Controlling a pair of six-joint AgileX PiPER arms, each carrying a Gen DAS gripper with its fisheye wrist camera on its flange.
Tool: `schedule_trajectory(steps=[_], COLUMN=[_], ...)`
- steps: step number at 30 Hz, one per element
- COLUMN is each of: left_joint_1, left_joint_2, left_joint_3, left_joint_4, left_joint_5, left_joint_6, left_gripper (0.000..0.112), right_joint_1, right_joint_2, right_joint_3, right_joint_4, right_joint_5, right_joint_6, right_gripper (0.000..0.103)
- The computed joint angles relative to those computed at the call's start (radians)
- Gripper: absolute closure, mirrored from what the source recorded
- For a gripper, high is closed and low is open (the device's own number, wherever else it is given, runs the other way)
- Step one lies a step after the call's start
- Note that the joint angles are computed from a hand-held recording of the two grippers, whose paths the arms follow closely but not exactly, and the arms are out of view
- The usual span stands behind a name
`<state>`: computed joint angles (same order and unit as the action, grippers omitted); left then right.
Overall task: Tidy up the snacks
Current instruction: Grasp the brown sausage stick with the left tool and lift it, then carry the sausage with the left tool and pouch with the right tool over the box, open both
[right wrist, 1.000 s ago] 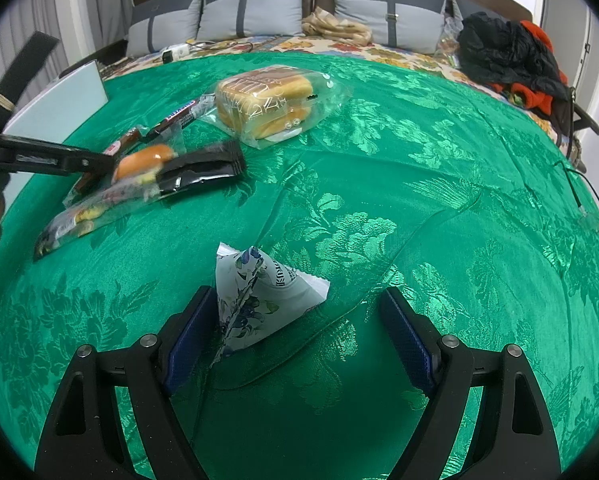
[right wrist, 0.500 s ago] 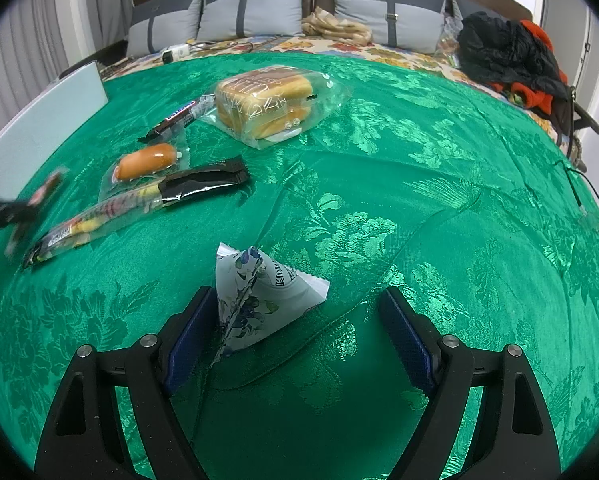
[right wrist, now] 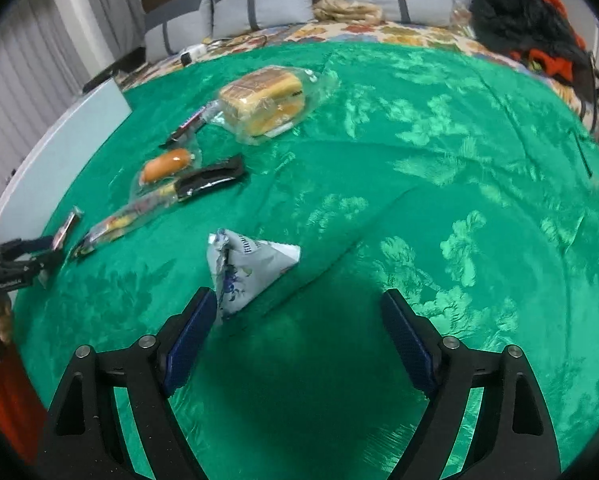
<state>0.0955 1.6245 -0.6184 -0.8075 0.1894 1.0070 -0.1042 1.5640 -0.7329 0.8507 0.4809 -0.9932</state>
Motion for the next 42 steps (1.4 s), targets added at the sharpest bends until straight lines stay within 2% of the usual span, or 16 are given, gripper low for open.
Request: schedule_trajectory(steps=[2, 4, 5, 6, 7, 9, 13, 19, 24, 28, 33, 38, 39, 40, 41, 42], left_joint_1=[-0.002, -0.006, -0.01, -0.009, -0.006, 0.027, 0.133, 0.296, 0.533, 0.747, 0.869, 0.911, 0.913, 0.919, 0.933, 0.937], left_joint_2=[-0.001, -0.009, -0.012, -0.011, -0.009, -0.006, -0.056, -0.223, -0.315, -0.262, -0.111, 0.041, 0.063, 0.099, 0.112, 0.116], left_joint_3=[0.001, 0.009, 0.009, 0.003, -0.003, -0.015, 0.01, 0.034, -0.08, -0.267, -0.464, -0.573, -0.581, -0.602, -0.596, -0.579], left_joint_4=[-0.039, -0.109, -0.127, -0.115, -0.093, -0.129, -0.284, -0.29, -0.228, -0.196, -0.126, -0.007, 0.026, 0.061, 0.061, 0.05], left_joint_5=[0.002, 0.0, 0.003, 0.012, 0.021, 0.066, 0.2, 0.463, 0.735, 0.884, 0.829, 0.678, 0.655, 0.638, 0.621, 0.591], left_joint_6=[0.035, 0.116, 0.142, 0.138, 0.116, 0.145, 0.275, 0.261, 0.209, 0.208, 0.2, 0.154, 0.125, 0.093, 0.102, 0.112], left_gripper=[0.053, 0.072, 0.092, 0.094, 0.094, 0.094, 0.094, 0.094, 0.094, 0.094, 0.094, 0.091, 0.075, 0.061, 0.034, 0.026], right_joint_1=[0.041, 0.1, 0.137, 0.17, 0.188, 0.22, 0.184, 0.18, 0.325, 0.52, 0.749, 0.918, 0.939, 0.964, 0.978, 0.99], right_joint_2=[-0.005, 0.019, 0.045, 0.07, 0.088, 0.099, 0.018, -0.083, -0.119, -0.068, 0.149, 0.458, 0.527, 0.596, 0.66, 0.7], right_joint_3=[-0.023, -0.056, -0.076, -0.092, -0.102, -0.102, -0.071, -0.073, -0.195, -0.406, -0.789, -1.259, -1.359, -1.459, -1.559, -1.619], right_joint_4=[-0.029, -0.071, -0.103, -0.166, -0.208, -0.302, -0.26, -0.239, -0.225, -0.248, -0.293, -0.445, -0.472, -0.509, -0.528, -0.547], right_joint_5=[0.007, -0.012, -0.028, -0.054, -0.067, -0.105, -0.049, 0.045, 0.09, 0.11, 0.157, 0.278, 0.313, 0.357, 0.415, 0.452], right_joint_6=[0.042, 0.106, 0.149, 0.217, 0.263, 0.375, 0.373, 0.396, 0.502, 0.627, 0.764, 0.948, 0.989, 1.04, 1.076, 1.104], right_gripper=[0.017, 0.017, 0.018, 0.021, 0.056, 0.062, 0.063, 0.063, 0.063, 0.063, 0.063, 0.061, 0.055, 0.038, 0.033, 0.034])
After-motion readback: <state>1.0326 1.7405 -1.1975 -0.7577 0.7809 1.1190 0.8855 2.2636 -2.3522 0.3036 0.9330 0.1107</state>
